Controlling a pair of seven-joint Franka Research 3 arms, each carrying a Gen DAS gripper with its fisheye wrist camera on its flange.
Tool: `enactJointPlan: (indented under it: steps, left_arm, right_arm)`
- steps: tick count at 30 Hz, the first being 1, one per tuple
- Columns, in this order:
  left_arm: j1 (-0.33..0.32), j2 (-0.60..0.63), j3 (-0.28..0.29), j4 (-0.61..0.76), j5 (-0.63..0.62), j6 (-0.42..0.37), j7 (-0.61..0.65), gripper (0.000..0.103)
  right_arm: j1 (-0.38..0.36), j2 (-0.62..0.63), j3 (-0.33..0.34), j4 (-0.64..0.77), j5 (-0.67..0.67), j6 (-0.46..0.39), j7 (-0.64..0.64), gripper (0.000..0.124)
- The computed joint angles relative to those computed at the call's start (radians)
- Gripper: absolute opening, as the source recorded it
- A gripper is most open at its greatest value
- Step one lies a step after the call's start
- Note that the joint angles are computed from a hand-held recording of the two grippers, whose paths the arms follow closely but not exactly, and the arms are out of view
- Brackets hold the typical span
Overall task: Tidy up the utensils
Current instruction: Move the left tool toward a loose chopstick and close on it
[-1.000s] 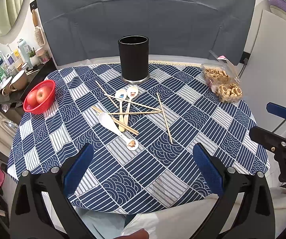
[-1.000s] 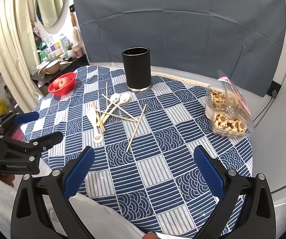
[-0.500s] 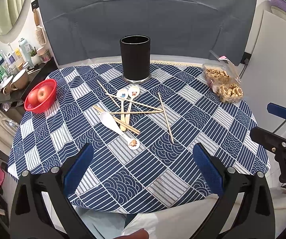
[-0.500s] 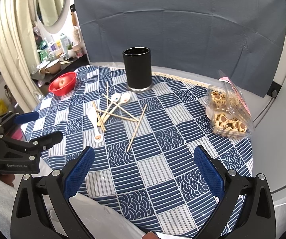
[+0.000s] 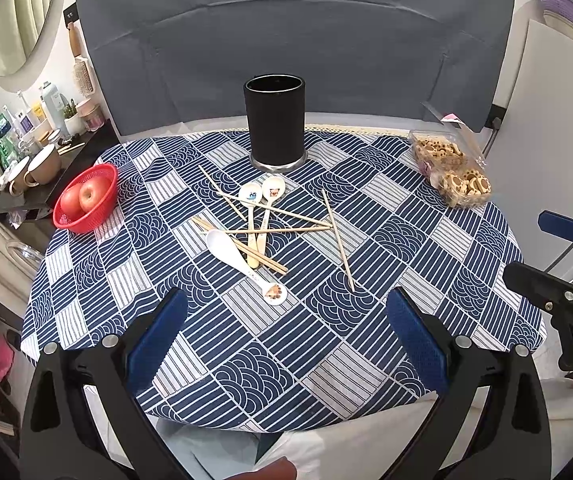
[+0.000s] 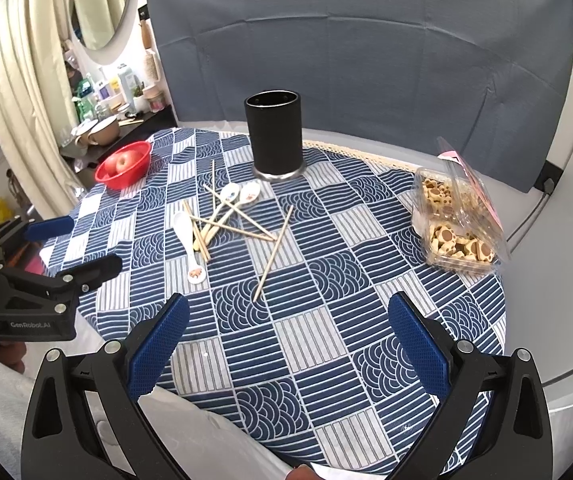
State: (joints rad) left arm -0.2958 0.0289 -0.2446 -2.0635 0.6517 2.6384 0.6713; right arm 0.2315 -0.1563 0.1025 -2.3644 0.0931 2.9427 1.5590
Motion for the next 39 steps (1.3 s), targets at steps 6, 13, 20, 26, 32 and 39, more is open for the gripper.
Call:
enactJointPlan:
  steps: [6, 13, 20, 26, 32, 39]
  left_arm:
    - [0.001, -0.002, 0.001, 0.002, 0.019, -0.008, -0.011, 0.097]
    - [0.005, 0.007, 0.004, 0.005, -0.013, 0.0, 0.003, 0.097]
    - [0.008, 0.031, 0.008, 0.026, -0.048, -0.006, 0.037, 0.097]
    - [0.012, 0.067, 0.015, 0.062, -0.111, -0.016, 0.091, 0.097]
    - [0.021, 0.099, 0.028, 0.099, -0.152, -0.041, 0.122, 0.097]
    - [0.041, 0.157, 0.05, 0.16, -0.195, -0.075, 0.116, 0.097]
  right_arm:
    - [-0.01, 0.009, 0.008, 0.011, -0.041, -0.006, 0.027, 0.095]
    - [-0.023, 0.022, 0.008, 0.022, -0.086, -0.006, 0.075, 0.095]
    - [-0.032, 0.048, 0.003, 0.06, -0.124, -0.021, 0.11, 0.095]
    - [-0.014, 0.09, -0.015, 0.115, -0.117, -0.056, 0.079, 0.095]
    - [0.002, 0.146, -0.029, 0.178, -0.143, -0.098, 0.086, 0.095]
    - [0.028, 0.232, -0.049, 0.276, -0.136, -0.167, 0.068, 0.095]
